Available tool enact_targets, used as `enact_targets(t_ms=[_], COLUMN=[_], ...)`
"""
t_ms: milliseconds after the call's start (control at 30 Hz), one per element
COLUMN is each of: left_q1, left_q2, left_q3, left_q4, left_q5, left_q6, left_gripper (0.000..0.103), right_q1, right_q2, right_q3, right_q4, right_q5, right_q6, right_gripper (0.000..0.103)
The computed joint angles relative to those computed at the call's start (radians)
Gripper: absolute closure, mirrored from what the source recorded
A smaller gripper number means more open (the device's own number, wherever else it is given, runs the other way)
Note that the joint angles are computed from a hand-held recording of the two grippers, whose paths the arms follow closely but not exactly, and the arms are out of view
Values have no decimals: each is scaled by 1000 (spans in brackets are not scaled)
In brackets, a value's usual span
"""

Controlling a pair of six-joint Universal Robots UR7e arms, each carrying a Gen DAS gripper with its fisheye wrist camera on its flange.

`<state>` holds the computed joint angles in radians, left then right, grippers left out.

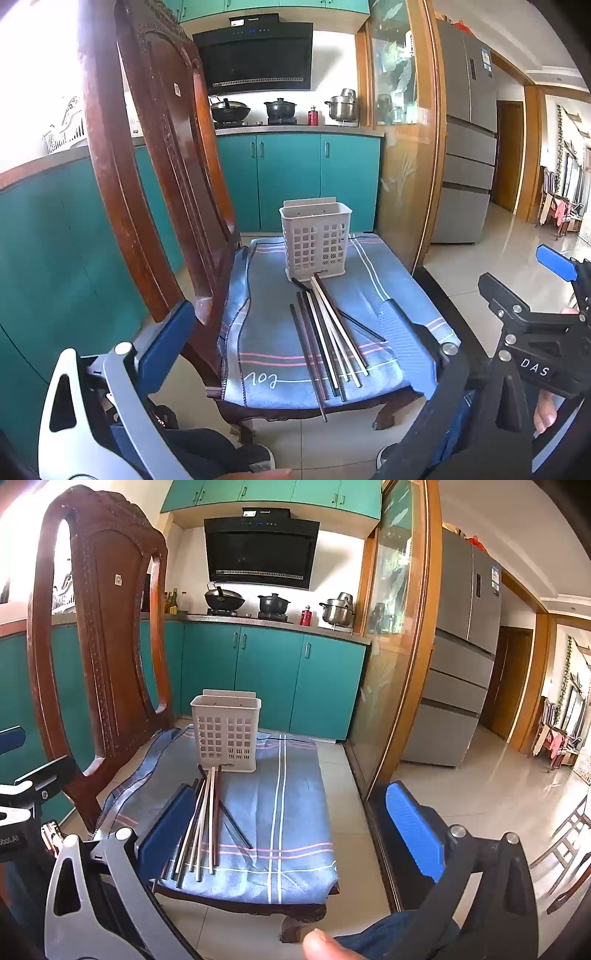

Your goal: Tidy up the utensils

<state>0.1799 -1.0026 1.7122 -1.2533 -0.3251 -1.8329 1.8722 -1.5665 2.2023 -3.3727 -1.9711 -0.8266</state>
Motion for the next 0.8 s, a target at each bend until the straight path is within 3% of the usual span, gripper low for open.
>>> enact_targets(t_ms=[467, 800], left_q1=[5, -1], left_q2=[5, 11], left_q3=[-25, -35], left_q4=[9, 26], left_q5=[-7, -12], left_q6=[19, 16], left_gripper=[4, 4], right_q1=[6, -16], right_q2=[-22, -37], right_q3=[-7, 5], right_q4=[40, 54], right_q5=[-7, 32], right_q6=[19, 18], right_gripper=[2, 3])
